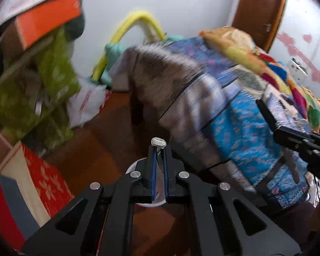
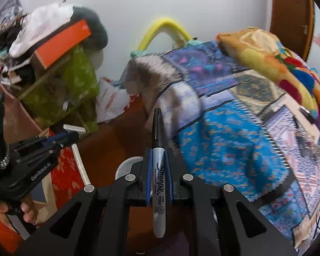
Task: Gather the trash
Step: 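Carry the marker with the right tool while the left tool carries the cap to the bucket, then open the right tool over the bucket while the left tool drops the cap in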
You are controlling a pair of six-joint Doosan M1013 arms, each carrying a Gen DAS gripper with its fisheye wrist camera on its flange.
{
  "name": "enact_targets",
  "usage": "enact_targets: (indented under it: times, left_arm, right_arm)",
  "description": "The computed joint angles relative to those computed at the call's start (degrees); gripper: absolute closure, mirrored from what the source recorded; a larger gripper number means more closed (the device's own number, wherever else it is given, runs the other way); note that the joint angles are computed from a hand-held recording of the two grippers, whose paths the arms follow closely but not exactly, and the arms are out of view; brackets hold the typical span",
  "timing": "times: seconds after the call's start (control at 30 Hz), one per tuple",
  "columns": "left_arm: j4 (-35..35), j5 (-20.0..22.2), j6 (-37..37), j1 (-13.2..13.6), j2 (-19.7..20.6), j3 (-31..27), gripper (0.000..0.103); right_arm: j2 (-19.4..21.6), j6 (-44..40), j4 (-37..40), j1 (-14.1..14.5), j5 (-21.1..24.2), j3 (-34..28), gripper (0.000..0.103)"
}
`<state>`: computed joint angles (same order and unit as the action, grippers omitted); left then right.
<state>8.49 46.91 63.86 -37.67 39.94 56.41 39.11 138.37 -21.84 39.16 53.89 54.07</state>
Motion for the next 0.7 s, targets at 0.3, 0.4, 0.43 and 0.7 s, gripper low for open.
enact_targets:
  times: [0.3, 0.4, 0.43, 0.7]
  left_arm:
    - [-1.1, 6.4, -3.1, 2.2, 3.0, 1.8, 0.098]
    - [-3.9, 8.0, -2.6, 3.0, 4.4, 1.6, 0.098]
    - [-4.8, 8.3, -2.3, 3.2, 4.8, 1.5, 0.098]
    - [-9.0, 12.6, 0.6, 3.9, 9.2, -2.9, 0.098]
  right_arm:
    - [7.1, -9.2, 8.7, -0.2, 5.6, -9.0, 0.092]
    - [9.4, -11.6, 11.6, -0.5, 7.8, -11.8, 0.092]
    - [10.3, -12.1, 12.3, -0.7, 8.7, -12.8, 0.092]
    - [18.5, -16.9, 19.3, -2.0, 17.9, -23.6, 0.092]
